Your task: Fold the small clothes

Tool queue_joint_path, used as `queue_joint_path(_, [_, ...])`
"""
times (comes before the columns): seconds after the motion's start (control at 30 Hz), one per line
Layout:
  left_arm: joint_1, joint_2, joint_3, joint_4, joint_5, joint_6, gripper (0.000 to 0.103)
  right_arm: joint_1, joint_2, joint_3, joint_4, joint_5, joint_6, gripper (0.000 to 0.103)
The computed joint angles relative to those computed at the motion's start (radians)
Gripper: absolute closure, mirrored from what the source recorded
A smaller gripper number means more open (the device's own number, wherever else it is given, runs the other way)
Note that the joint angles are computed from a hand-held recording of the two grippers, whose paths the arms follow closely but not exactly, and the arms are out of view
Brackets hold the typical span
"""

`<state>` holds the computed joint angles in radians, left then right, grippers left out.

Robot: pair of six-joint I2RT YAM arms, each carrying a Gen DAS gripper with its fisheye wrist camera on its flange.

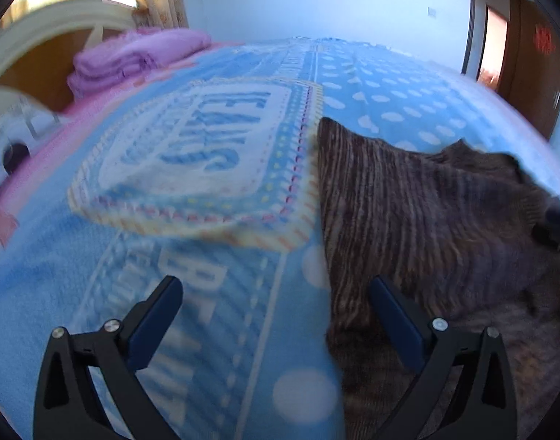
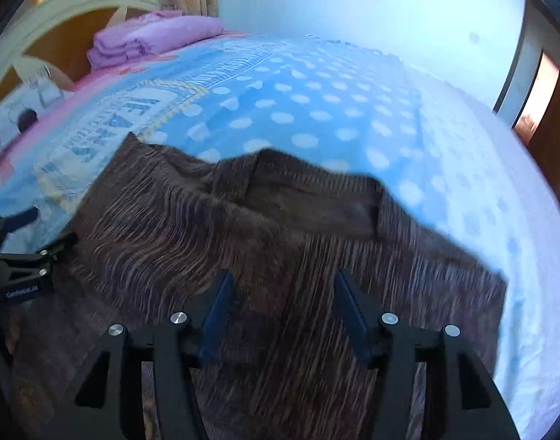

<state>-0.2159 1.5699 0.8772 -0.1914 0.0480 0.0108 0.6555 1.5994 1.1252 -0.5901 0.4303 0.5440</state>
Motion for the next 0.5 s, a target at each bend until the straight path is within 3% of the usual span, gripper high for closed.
queue_joint_path(0.1, [0.048, -0.048, -0.043, 0.004, 0.072, -0.014, 0.000, 0.032, -0.106, -0.105, 0.063, -0.037, 0.031, 0.045])
queue_joint_path(0.2, [0.029, -0.097, -0.079, 0.052, 0.001, -0.042, 0.000, 0.046, -0.151, -0.161, 0.124, -0.106, 0.089, 0.047])
queue_joint_path(0.27, [-0.001, -0.088, -0.066, 0.061, -0.052, -0.044, 0.000, 0.048, -0.129, -0.166, 0.131, -0.136, 0.112, 0.068])
queue_joint_path(0.33, [-0.041, -0.045, -0.024, 0.034, -0.110, -0.025, 0.000, 0.055, -0.092, -0.166, 0.120, -0.121, 0.123, 0.099])
queue_joint_path(0.4, [-0.059, -0.002, 0.010, 0.010, -0.134, -0.008, 0.000, 0.058, -0.112, -0.201, 0.153, -0.124, 0.123, 0.100])
queue_joint_path(0.5, [-0.043, 0.023, 0.021, 0.001, -0.097, -0.004, 0.000, 0.082, -0.156, -0.219, 0.149, -0.131, 0.116, 0.100])
